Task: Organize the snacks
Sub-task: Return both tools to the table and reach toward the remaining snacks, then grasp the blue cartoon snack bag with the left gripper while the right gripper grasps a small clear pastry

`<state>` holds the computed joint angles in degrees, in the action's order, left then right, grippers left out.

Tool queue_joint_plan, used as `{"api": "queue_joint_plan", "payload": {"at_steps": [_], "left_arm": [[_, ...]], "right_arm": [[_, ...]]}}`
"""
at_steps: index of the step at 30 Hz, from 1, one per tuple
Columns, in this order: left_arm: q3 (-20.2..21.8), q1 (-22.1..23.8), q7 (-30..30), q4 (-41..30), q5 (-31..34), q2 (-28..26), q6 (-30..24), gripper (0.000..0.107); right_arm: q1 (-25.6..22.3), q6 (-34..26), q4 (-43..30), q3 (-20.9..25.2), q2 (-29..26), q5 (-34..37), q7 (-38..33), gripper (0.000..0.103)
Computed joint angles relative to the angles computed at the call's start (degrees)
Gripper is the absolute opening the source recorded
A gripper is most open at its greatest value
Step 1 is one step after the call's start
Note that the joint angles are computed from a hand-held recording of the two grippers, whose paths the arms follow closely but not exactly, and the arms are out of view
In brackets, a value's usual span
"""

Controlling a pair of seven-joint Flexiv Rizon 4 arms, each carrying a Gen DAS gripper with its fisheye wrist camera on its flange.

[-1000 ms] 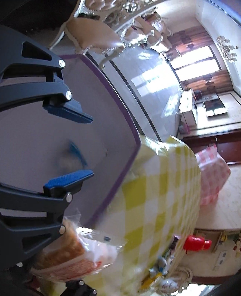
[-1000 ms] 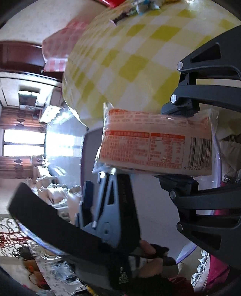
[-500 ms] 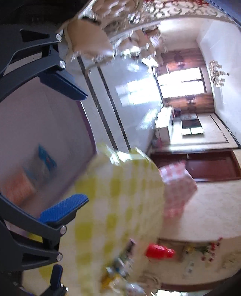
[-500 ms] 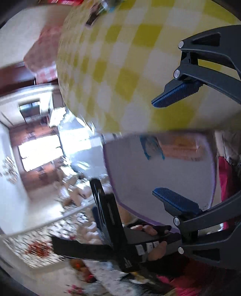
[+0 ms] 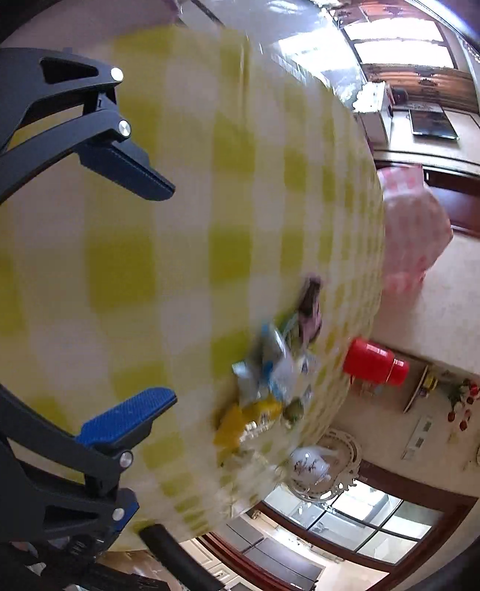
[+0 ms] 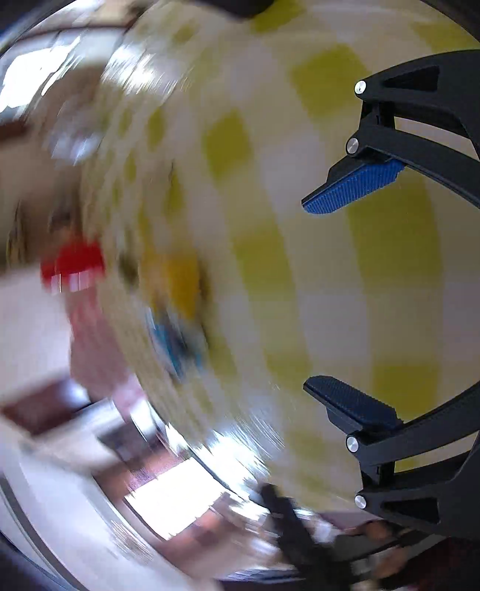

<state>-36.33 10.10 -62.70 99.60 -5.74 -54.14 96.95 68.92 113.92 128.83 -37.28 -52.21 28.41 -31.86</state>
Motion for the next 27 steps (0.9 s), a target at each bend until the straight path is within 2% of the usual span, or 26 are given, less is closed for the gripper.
{"api": "queue_joint_plan", "payload": {"at_steps": [2, 4, 6, 8, 9, 11, 14, 17, 19, 20, 21, 23, 24, 25, 27], "left_arm": [[-0.2, -3.2, -0.8, -3.3, -0.4, -3.2, 1.8, 0.101], [-0.4, -5.9, -2.2, -7.1, -1.4, -6.1, 1.4, 0.101], [1.1, -8.9, -3.9, -10.2, -2.5, -7.9, 1.3, 0.101], [3.0, -11.6, -5.1, -13.1, -3.4, -9.0, 0.1, 0.101], [2.7, -11.6, -3.7, -13.1, -4.9, -9.0, -0.3, 0.101], [-0.8, -9.1, -3.6, -13.2, -1.7, -10.8, 1.5, 0.101], [-2.1, -8.0, -3.5, -13.1, -1.0, -11.1, 0.3, 0.101], [-0.8, -9.1, -4.0, -13.4, -1.4, -10.7, 0.0, 0.101], [0.3, -10.0, -4.0, -14.1, -1.9, -10.4, -1.0, 0.101], [2.5, -11.6, -4.2, -15.0, -2.4, -9.8, -1.1, 0.101], [6.5, -14.8, -4.7, -17.3, -3.1, -9.5, -0.8, 0.101], [10.7, -18.4, -4.7, -20.8, -3.9, -9.8, -0.8, 0.101], [12.7, -19.9, -5.0, -22.3, -4.3, -9.9, -1.2, 0.101], [16.6, -22.9, -5.7, -25.5, -5.2, -10.1, -3.4, 0.101], [20.0, -25.8, -5.0, -30.4, -6.6, -11.2, -7.3, 0.101]], "right_arm": [[-3.2, -0.6, 0.1, -0.1, -0.6, 0.5, 1.0, 0.087], [-9.3, -1.4, -0.7, 1.8, 0.0, -1.7, 1.0, 0.087], [-15.3, -3.1, -3.1, 4.0, 0.9, -4.5, 1.0, 0.087], [-18.9, -4.3, -5.4, 4.4, 0.6, -6.6, 0.9, 0.087], [-21.0, -5.1, -7.0, 4.6, 0.3, -8.0, 0.7, 0.087], [-24.6, -7.7, -10.3, 5.2, 0.0, -10.6, 1.1, 0.087], [-29.1, -12.2, -15.4, 5.3, -0.9, -15.4, 1.9, 0.087], [-30.3, -16.2, -17.7, 4.1, -1.4, -20.1, 2.7, 0.087], [-29.4, -17.2, -17.6, 2.8, -1.8, -22.7, 3.1, 0.086], [-29.7, -17.3, -18.0, 2.6, -2.1, -23.6, 3.3, 0.071], [-28.4, -18.0, -17.5, 1.3, -2.3, -24.8, 3.2, 0.061], [-25.6, -17.1, -16.1, -1.7, -3.2, -26.1, 3.1, 0.055], [-24.5, -16.2, -15.4, -2.9, -3.7, -25.9, 3.2, 0.049], [-22.9, -14.6, -14.3, -4.3, -4.4, -25.4, 2.9, 0.042], [-21.8, -13.1, -13.4, -4.9, -4.6, -24.2, 2.1, 0.037]]}}
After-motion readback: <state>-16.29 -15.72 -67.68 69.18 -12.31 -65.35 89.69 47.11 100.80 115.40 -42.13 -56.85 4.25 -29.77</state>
